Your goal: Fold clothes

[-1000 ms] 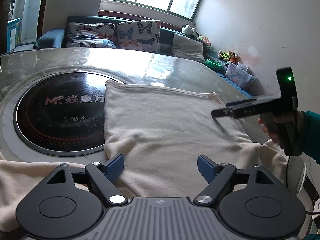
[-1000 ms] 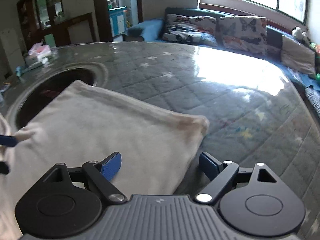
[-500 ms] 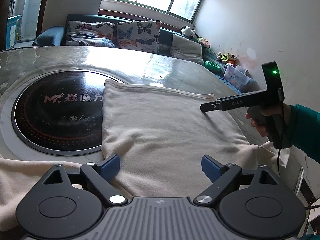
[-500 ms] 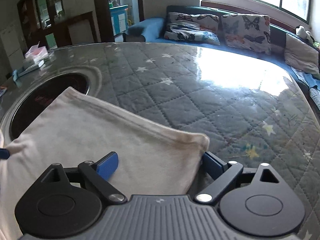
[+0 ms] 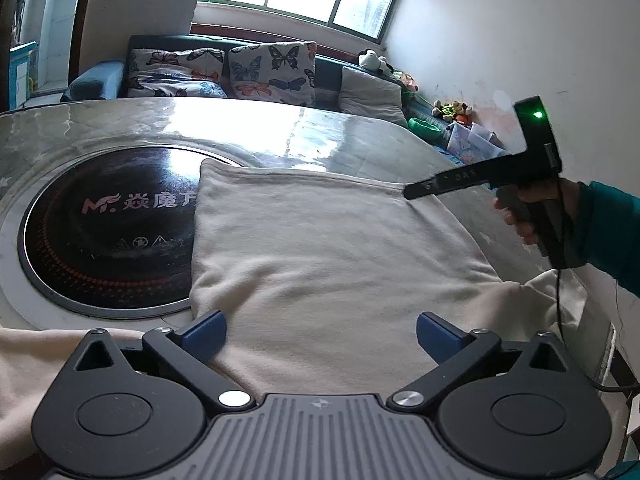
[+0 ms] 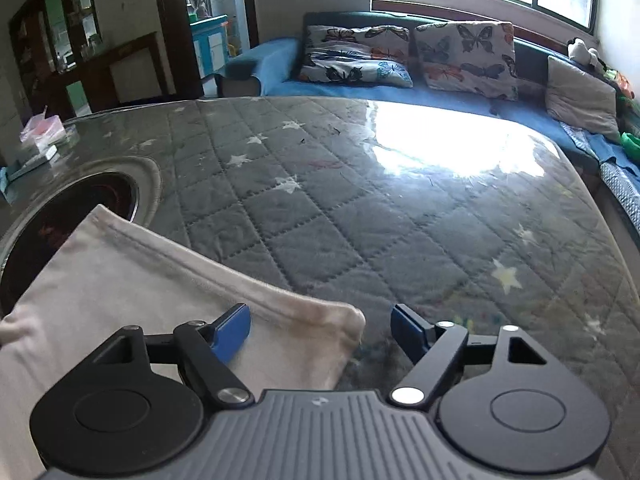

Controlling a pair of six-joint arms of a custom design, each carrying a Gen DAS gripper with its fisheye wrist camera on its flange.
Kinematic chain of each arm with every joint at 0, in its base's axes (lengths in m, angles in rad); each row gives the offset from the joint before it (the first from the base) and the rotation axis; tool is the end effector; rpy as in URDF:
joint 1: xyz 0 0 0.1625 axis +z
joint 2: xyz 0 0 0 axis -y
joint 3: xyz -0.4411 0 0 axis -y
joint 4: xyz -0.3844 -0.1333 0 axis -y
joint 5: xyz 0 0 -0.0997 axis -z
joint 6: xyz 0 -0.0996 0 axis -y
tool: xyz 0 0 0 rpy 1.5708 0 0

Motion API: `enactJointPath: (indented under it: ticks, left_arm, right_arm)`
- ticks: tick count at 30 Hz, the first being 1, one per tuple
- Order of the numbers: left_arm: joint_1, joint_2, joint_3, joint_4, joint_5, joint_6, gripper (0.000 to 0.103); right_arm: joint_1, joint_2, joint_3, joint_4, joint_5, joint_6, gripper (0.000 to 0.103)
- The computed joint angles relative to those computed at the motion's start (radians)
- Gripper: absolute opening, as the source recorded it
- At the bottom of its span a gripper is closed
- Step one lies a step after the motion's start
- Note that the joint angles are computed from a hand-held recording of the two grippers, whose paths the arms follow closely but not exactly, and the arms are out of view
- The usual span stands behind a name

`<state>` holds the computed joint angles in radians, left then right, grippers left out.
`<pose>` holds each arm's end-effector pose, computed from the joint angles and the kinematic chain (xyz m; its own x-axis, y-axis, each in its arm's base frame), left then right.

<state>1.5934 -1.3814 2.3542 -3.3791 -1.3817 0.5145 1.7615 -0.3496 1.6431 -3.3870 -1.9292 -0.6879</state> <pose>0.1619 -0.4353 0.2863 -0.8595 0.1894 -0.4747 0.4685 0.6633 -0.5836 0.2203 -0.6221 -0.0872 -0.6317 -0.5445 0.5518 -0.7318 0.6538 -0.1927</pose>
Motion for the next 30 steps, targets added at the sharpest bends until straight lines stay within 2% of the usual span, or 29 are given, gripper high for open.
enactJointPath:
  ticks: [1, 3, 5, 7, 10, 15, 18, 20, 22, 25, 27, 29, 30]
  left_arm:
    - [-0.001, 0.001, 0.001, -0.003, 0.002, 0.001, 0.103]
    - [-0.002, 0.002, 0.002, -0.005, 0.004, 0.003, 0.103]
    - [-0.003, 0.001, 0.001, -0.003, 0.005, -0.001, 0.103]
    - [-0.003, 0.0, -0.001, 0.001, 0.005, -0.008, 0.103]
    - [-0.004, 0.002, -0.005, 0.004, 0.009, -0.018, 0.103]
    - [-0.003, 0.013, -0.013, -0.005, 0.012, -0.033, 0.103]
    - [-0.004, 0.016, -0.01, -0.014, 0.018, -0.037, 0.103]
    - [-0.008, 0.007, -0.005, -0.007, 0.018, -0.049, 0.103]
    - [-0.011, 0.001, 0.005, -0.015, 0.019, -0.053, 0.103]
    - [-0.011, -0.001, 0.011, -0.03, 0.01, -0.068, 0.103]
    - [-0.01, 0.0, 0.005, -0.026, 0.006, -0.093, 0.103]
    - [-0.004, 0.004, -0.004, -0.02, 0.001, -0.115, 0.103]
    - [-0.001, 0.006, -0.01, -0.017, -0.001, -0.125, 0.103]
  right_arm:
    - [-0.002, -0.007, 0.007, 0.007, -0.003, 0.006, 0.056]
    - [-0.005, -0.015, 0.015, 0.009, 0.0, 0.014, 0.046]
    - [-0.007, -0.015, 0.01, 0.008, 0.0, 0.02, 0.025]
    - [-0.001, -0.009, -0.009, 0.018, -0.001, 0.03, 0.014]
    - [0.015, 0.026, -0.049, -0.01, -0.035, 0.002, 0.01]
    - [0.028, 0.084, -0.135, -0.016, -0.065, -0.053, 0.009]
    - [0.031, 0.105, -0.175, -0.002, -0.07, -0.057, 0.011]
    - [0.037, 0.111, -0.187, -0.006, -0.082, -0.073, 0.017]
    - [0.04, 0.099, -0.169, -0.025, -0.079, -0.083, 0.018]
    - [0.046, 0.073, -0.127, -0.051, -0.067, -0.096, 0.025]
    - [0.05, 0.047, -0.083, -0.057, -0.051, -0.102, 0.032]
    - [0.056, 0.02, -0.031, -0.057, -0.032, -0.11, 0.043]
    - [0.058, 0.011, -0.011, -0.06, -0.026, -0.114, 0.043]
